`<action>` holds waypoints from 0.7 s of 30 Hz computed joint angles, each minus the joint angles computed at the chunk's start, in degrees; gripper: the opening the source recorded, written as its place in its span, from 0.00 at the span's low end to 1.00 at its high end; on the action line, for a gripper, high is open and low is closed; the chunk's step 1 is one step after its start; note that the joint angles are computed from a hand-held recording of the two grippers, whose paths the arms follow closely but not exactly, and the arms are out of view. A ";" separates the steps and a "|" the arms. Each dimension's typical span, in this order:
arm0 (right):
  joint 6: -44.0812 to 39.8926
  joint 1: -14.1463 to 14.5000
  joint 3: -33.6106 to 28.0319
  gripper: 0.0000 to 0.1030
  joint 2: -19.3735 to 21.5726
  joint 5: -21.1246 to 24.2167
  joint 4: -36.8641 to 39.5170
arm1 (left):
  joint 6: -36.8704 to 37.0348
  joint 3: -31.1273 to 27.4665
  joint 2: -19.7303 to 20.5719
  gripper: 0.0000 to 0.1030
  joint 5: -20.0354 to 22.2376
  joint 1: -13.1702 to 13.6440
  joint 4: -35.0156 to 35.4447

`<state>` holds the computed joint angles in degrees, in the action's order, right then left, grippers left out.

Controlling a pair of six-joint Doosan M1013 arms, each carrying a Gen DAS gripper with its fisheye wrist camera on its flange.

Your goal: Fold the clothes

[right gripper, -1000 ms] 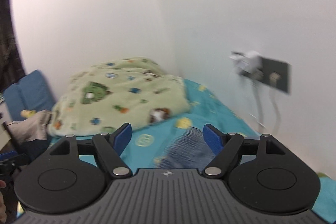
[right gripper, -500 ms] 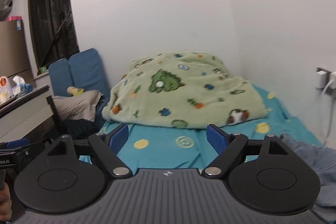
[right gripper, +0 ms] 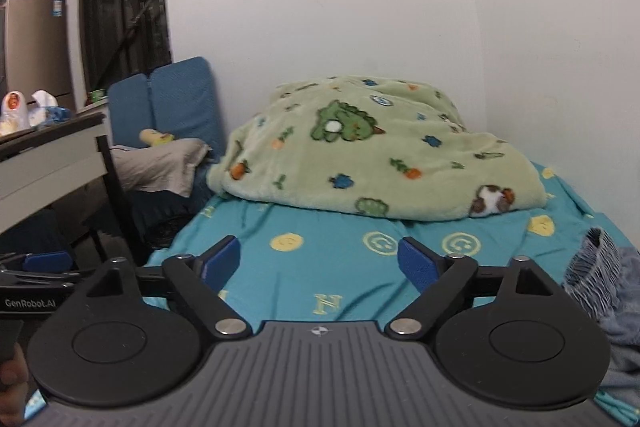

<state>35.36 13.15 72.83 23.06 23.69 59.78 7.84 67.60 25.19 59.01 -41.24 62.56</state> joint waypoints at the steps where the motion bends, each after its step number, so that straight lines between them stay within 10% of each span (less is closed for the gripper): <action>1: -0.05 -0.18 0.21 0.93 0.14 0.33 0.22 | 0.18 -0.07 0.21 1.00 0.29 0.07 -0.37; 21: 0.70 0.47 2.18 1.00 0.06 -3.03 -1.40 | 1.83 -0.45 1.37 1.00 0.81 0.02 -0.69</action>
